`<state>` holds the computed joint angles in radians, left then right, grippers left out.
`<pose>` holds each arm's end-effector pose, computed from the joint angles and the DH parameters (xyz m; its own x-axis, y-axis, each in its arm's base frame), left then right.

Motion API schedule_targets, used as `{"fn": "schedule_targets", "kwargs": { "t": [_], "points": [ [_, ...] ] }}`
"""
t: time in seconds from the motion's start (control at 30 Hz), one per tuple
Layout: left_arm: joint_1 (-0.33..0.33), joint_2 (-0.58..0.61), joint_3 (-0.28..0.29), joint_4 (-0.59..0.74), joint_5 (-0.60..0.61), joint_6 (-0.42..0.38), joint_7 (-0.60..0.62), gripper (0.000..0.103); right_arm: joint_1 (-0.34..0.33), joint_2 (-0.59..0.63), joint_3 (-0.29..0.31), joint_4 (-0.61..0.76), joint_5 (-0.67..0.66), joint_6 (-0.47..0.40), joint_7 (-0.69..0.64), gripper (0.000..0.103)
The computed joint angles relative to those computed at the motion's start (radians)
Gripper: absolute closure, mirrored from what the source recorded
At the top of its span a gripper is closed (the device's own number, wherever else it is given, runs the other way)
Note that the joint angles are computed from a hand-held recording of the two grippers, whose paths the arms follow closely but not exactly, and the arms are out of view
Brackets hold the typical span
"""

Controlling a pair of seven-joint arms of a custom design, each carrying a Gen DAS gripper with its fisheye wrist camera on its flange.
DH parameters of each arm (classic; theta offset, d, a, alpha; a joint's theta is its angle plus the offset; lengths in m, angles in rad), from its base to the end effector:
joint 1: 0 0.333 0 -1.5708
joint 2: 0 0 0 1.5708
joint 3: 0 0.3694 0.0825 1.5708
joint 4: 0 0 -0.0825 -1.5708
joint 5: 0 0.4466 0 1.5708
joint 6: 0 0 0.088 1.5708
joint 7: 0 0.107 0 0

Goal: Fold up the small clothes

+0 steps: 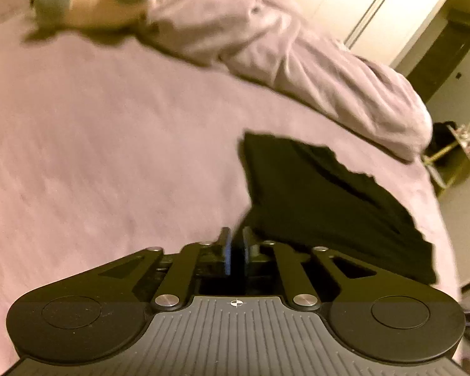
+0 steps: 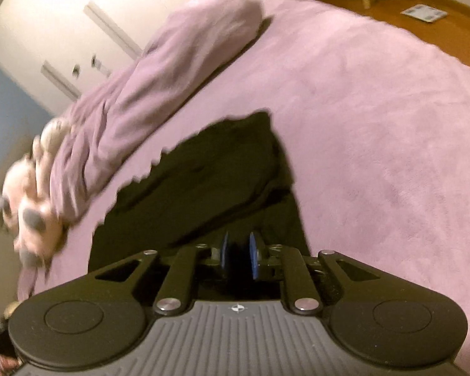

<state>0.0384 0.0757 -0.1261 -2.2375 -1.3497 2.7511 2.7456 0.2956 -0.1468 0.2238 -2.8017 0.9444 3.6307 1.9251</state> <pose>0.5999 -0.0124 0.3710 -0.2102 -0.8984 0.3855 -0.7795 -0.0839 -0.6207 0.3993 0.1082 0.3444 -0.4989 -0.6523 -0.5706 -0.4034 0.7575 -0.5132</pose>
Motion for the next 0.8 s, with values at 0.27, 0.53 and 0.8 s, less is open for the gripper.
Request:
{"fn": "schedule_targets", "kwargs": {
  "t": [0.27,0.53,0.8],
  "points": [
    [0.023,0.005,0.021,-0.028,-0.090,-0.042,0.285,0.057,0.071,0.010,0.030,0.031,0.324,0.075,-0.517,0.065],
    [0.020,0.039,-0.002,-0.030,-0.090,-0.072,0.428,0.047,0.121,0.132,-0.046,0.167,0.427,0.063,-0.797,0.064],
    [-0.013,0.085,-0.038,0.014,-0.139,0.027,0.450,0.081,0.131,0.195,-0.086,0.232,0.421,0.051,-0.853,0.090]
  ]
}}
